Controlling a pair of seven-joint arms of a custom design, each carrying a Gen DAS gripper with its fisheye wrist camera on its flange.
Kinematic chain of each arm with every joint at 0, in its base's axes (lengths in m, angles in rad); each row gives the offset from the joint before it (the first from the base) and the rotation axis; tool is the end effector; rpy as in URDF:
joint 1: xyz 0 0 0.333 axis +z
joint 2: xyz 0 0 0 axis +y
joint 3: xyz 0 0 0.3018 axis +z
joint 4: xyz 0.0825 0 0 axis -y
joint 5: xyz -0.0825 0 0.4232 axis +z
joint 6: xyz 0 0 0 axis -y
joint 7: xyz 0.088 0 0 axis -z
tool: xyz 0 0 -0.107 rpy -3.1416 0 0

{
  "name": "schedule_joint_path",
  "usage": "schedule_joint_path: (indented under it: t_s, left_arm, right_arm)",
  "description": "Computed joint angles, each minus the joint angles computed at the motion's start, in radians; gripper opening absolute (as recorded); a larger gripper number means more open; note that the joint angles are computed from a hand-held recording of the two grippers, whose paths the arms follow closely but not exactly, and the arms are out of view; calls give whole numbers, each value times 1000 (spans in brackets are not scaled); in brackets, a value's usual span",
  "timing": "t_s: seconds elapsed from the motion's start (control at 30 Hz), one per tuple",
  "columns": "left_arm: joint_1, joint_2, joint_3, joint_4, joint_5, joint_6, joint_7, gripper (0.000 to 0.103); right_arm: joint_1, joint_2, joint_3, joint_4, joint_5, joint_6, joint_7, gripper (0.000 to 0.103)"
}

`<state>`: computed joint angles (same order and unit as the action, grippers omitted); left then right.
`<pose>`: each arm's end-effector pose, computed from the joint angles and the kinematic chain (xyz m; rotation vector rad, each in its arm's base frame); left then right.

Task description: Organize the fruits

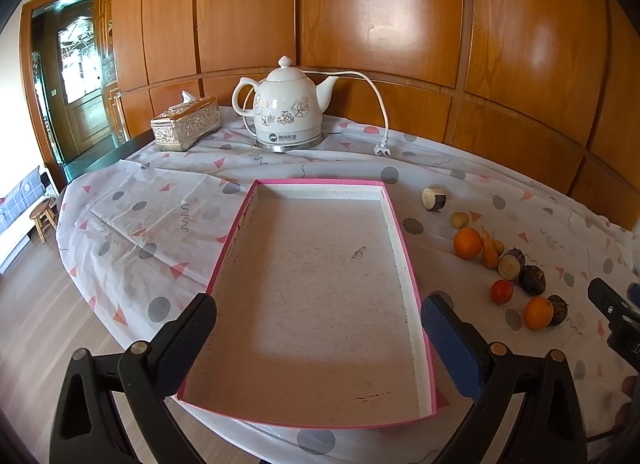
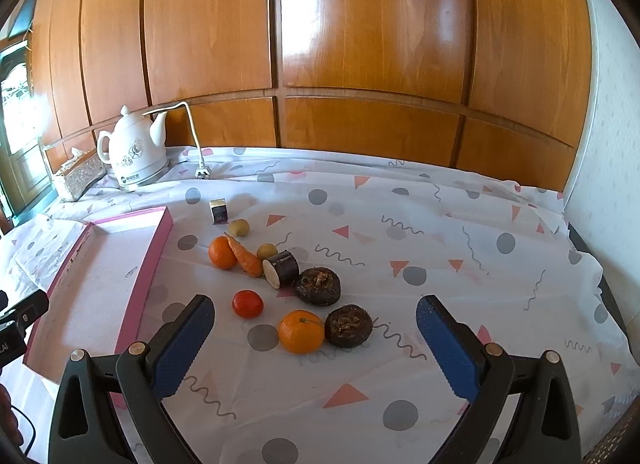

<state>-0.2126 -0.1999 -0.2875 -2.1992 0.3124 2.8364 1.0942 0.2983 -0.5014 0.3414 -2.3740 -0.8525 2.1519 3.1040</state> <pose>0.4968 -0.2987 0.5300 -1.4784 2.0062 -0.9285 0.3959 0.2692 0.5160 -1.2538 2.1209 -1.1007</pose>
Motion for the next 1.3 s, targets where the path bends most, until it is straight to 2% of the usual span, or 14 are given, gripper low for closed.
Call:
schedule_joint_path:
  t_s: [0.13, 0.2, 0.33, 0.5, 0.53, 0.63, 0.73, 0.9, 0.97, 1.07, 1.13, 1.23, 1.3]
  left_arm:
    - [-5, 7, 0, 6, -3, -5, 7, 103]
    - [-24, 11, 15, 4, -44, 6, 45, 103]
    - [-123, 25, 93, 4, -322, 24, 295, 103]
    - [-143, 56, 94, 58, -510, -85, 470, 103]
    - [-138, 62, 87, 65, -520, -102, 483, 103]
    - [-108, 80, 50, 78, -428, -121, 430, 103]
    - [-116, 89, 58, 91, -508, -134, 493, 103]
    - [-108, 111, 52, 120, -515, -108, 536, 103]
    - [-106, 132, 50, 147, -507, -106, 564, 103]
    - [-105, 185, 51, 227, -603, -162, 657, 103]
    - [-100, 220, 42, 268, -646, -141, 694, 103]
    - [-94, 285, 30, 363, -612, -195, 659, 103]
    - [-99, 342, 29, 442, -547, -245, 589, 103]
  right_arm:
    - [1, -1, -6, -4, 5, 8, -8, 103]
    - [1, -2, -13, -6, 7, 17, -25, 103]
    - [-10, -39, -44, -26, 28, 54, -74, 103]
    - [-55, -120, -101, -63, 108, 55, -187, 103]
    - [-68, -140, -114, -74, 130, 48, -213, 103]
    - [-124, -204, -127, -105, 169, -2, -262, 103]
    - [-183, -273, -132, -152, 188, -50, -274, 103]
    - [-264, -353, -150, -231, 223, -87, -253, 103]
    - [-276, -373, -178, -255, 269, -81, -250, 103]
    - [-307, -408, -195, -283, 315, -69, -238, 103]
    - [-322, -423, -195, -291, 345, -85, -235, 103]
    - [-338, -427, -201, -299, 389, -97, -227, 103]
    - [-346, -450, -205, -313, 414, -99, -213, 103]
